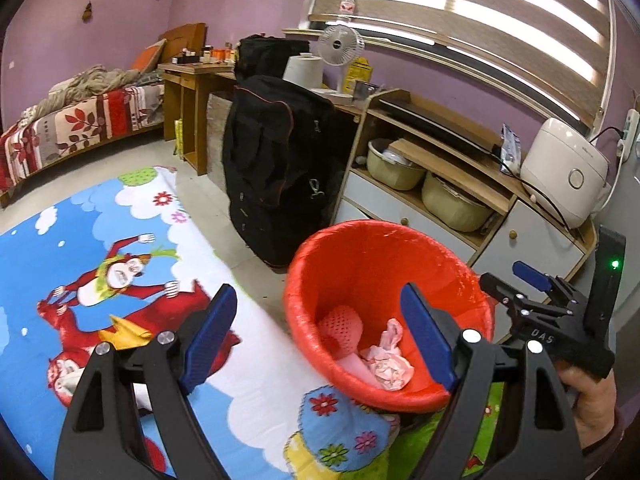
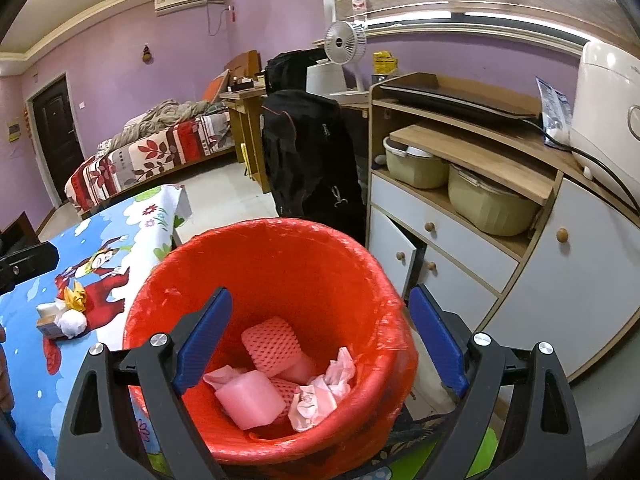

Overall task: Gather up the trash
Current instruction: 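Move both tools back over the remaining trash on the bed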

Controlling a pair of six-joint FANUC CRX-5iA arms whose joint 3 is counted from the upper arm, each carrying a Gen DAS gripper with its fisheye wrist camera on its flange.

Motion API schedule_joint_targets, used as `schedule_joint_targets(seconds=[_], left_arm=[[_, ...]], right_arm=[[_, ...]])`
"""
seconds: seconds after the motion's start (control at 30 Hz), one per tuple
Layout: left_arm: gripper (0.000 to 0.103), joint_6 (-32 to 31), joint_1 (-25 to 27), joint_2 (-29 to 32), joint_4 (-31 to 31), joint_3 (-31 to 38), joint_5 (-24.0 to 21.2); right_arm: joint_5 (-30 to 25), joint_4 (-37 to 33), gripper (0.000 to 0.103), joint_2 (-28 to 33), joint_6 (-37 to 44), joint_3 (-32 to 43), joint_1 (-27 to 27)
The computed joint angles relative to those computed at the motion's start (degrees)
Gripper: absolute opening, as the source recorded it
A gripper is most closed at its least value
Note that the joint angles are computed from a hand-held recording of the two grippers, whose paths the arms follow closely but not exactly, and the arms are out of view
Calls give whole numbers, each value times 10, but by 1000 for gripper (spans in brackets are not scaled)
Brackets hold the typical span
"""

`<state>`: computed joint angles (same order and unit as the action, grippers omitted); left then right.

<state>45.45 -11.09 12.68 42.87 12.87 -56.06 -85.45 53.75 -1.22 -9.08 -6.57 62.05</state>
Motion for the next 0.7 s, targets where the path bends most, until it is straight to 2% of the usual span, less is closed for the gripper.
schedule_joint_targets(seconds=[0.7], left_arm=[[81, -5, 90, -58, -9, -88, 27]], right_arm=[[50, 14, 84, 42, 33, 46, 2]])
